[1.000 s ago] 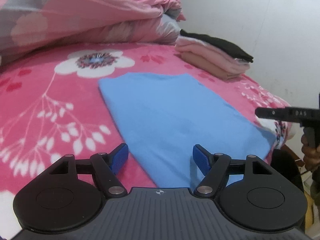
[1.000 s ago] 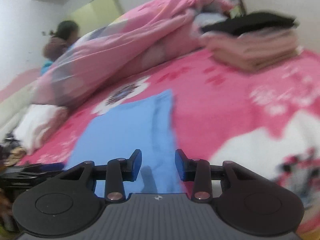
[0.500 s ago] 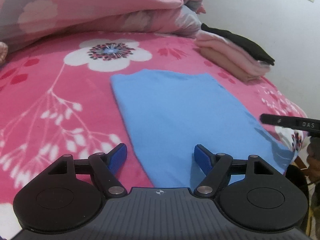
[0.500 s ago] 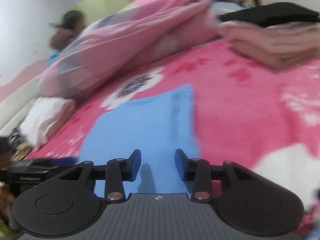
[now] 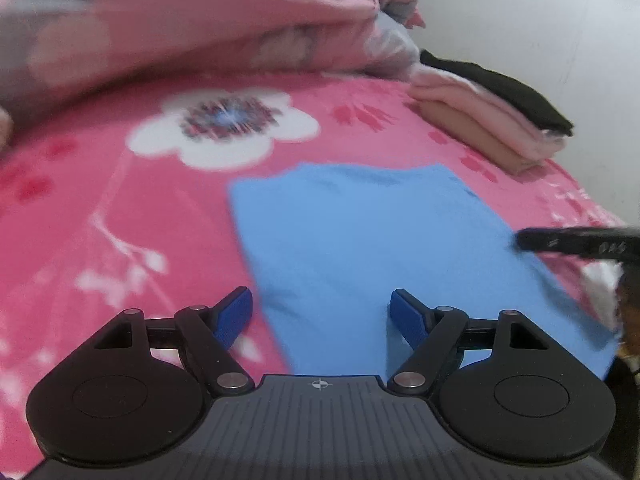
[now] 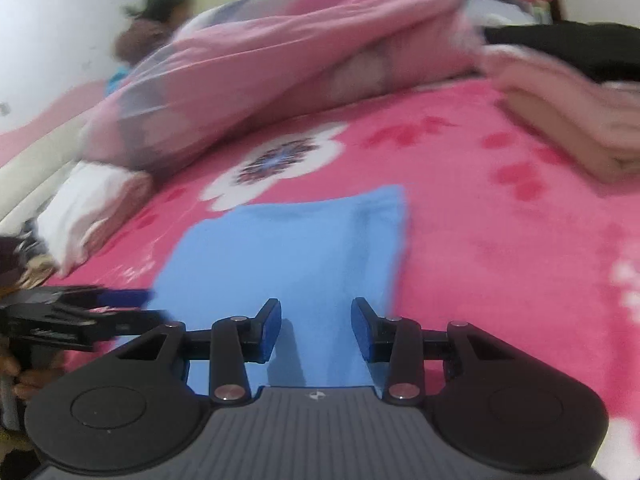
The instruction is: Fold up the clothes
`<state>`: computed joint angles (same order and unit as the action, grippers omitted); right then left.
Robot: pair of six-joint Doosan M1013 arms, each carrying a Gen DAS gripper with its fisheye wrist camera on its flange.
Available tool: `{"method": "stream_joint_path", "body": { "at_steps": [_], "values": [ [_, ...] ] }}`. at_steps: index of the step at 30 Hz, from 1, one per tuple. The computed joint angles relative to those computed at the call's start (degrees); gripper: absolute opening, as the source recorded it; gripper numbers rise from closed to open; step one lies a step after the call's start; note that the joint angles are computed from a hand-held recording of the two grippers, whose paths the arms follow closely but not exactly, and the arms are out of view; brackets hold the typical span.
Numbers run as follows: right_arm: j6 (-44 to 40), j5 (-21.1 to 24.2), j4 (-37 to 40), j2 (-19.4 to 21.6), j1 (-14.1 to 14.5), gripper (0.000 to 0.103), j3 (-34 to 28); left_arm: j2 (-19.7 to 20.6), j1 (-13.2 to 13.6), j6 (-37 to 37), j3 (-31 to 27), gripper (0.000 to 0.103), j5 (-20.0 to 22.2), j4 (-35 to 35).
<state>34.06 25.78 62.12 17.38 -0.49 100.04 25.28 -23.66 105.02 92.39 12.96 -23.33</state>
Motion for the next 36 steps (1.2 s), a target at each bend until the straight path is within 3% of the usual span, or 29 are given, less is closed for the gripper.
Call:
{"method": "stream_joint_path", "body": {
  "at_steps": [2, 4, 9, 11, 13, 16, 21, 24, 28, 31, 33, 36],
  "values": [
    [0.7, -2.3, -1.5, -0.8, -0.1, 0.042, 0.3, 0.0, 0.3, 1.7, -0.5, 0.077, -0.4, -1.5],
    [-4.9, 0.3, 4.4, -0.6, -0.7, 0.042, -0.4, 0.7, 0.8, 7.9, -1.9, 0.078, 1.0, -9.0],
    [-10.2, 7.9, 8.0, 4.3, 0.1, 0.042, -6.4, 5.5, 0.7, -6.7, -8.2, 0.078, 6.1, 1.7],
    [-4.3, 10.3, 2.5, 6.7, 0.1, 0.042, -9.3, 5.6, 1.0, -10.4, -8.1, 0.078, 5.2, 4.7],
    [-1.1, 9.5, -0.3, 7.4, -0.4, 0.042, -9.9, 5.4, 1.5, -12.5, -7.9, 0.078, 4.6, 5.9],
    [4.6, 3.9, -4.9, 6.4, -0.8, 0.043, -9.0, 5.4, 2.4, -15.5, -8.5, 0.078, 5.3, 6.2],
    [-5.7, 8.3, 5.0, 7.2, -1.0, 0.043, -10.4, 7.1, 2.0, -13.0, -11.4, 0.078, 7.2, 5.1],
    [-5.5, 12.2, 4.8, 9.8, -0.6, 0.043, -13.3, 8.4, 1.4, -18.6, -12.9, 0.078, 7.6, 11.6],
    [3.3, 7.7, -2.2, 11.0, -0.8, 0.042, -14.8, 8.5, 1.6, -23.8, -13.4, 0.078, 7.3, 15.4],
    [-0.5, 7.4, 4.4, 9.8, -1.7, 0.043, -13.2, 8.3, 1.6, -24.9, -13.5, 0.078, 6.8, 16.3],
    [-5.5, 11.0, 10.0, 10.2, -2.2, 0.043, -13.5, 8.5, 1.7, -22.5, -14.0, 0.078, 6.9, 13.8],
    [-5.3, 16.7, 10.3, 12.6, -2.0, 0.043, -16.3, 9.7, 1.5, -23.0, -15.7, 0.078, 8.5, 14.5]
  ]
}}
